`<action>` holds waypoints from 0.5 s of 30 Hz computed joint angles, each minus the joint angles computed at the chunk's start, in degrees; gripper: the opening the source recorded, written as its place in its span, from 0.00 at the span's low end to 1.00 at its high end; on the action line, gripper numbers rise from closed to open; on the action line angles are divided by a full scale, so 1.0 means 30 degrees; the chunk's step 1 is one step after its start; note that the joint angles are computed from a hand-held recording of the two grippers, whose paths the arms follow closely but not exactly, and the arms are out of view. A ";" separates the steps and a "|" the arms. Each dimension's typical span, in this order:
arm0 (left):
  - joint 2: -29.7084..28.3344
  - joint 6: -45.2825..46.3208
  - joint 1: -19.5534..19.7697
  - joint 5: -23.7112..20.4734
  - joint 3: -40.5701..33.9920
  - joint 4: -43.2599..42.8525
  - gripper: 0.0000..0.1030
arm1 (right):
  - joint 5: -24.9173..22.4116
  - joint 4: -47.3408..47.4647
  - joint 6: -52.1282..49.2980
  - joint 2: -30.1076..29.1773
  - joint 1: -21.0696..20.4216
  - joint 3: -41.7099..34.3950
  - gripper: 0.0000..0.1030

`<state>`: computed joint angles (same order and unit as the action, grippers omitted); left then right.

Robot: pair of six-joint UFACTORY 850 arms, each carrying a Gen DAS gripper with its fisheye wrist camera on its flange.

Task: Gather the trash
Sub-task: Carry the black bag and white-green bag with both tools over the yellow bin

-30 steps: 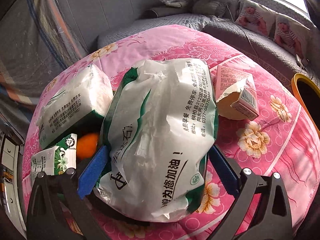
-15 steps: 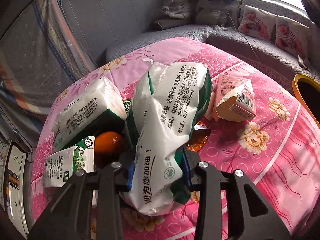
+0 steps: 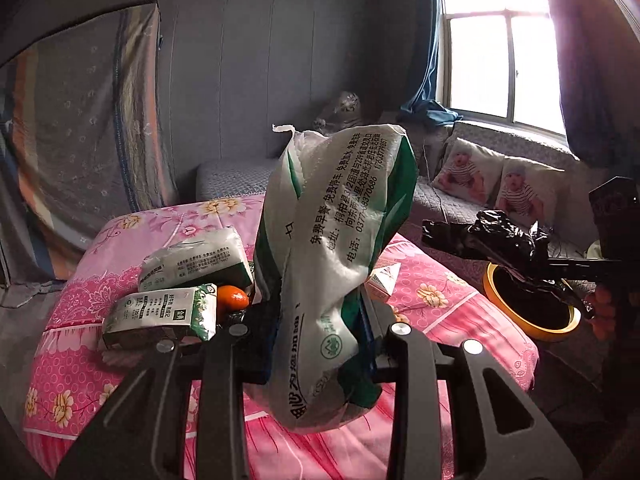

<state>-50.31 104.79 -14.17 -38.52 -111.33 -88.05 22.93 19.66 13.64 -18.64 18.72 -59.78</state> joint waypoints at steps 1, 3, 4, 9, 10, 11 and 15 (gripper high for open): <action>0.0283 0.0311 0.0104 -0.0206 0.0458 -0.0462 0.29 | -0.0026 0.0112 -0.0101 -0.0021 0.0046 -0.0035 0.10; 0.0652 0.0646 0.0389 -0.0852 0.1090 -0.0859 0.29 | -0.0145 0.0780 -0.0718 -0.0132 0.0134 -0.0240 0.10; 0.0845 0.0920 0.0454 -0.0964 0.1409 -0.1141 0.29 | -0.0170 0.0917 -0.0803 -0.0132 0.0159 -0.0274 0.09; 0.1292 0.1173 0.0607 -0.1833 0.2037 -0.1343 0.29 | -0.0014 0.3018 -0.2325 0.0098 0.0189 -0.0144 0.10; 0.1363 0.1317 0.0576 -0.1962 0.2131 -0.1392 0.29 | 0.0074 0.3431 -0.2583 0.0200 0.0179 -0.0049 0.10; 0.1419 0.1444 0.0535 -0.2152 0.2219 -0.1469 0.29 | 0.0192 0.3908 -0.2903 0.0330 0.0189 0.0072 0.10; 0.1331 0.1284 0.0373 -0.3413 0.1944 -0.1045 0.29 | 0.0939 0.6271 -0.4658 0.0950 0.0179 0.0718 0.10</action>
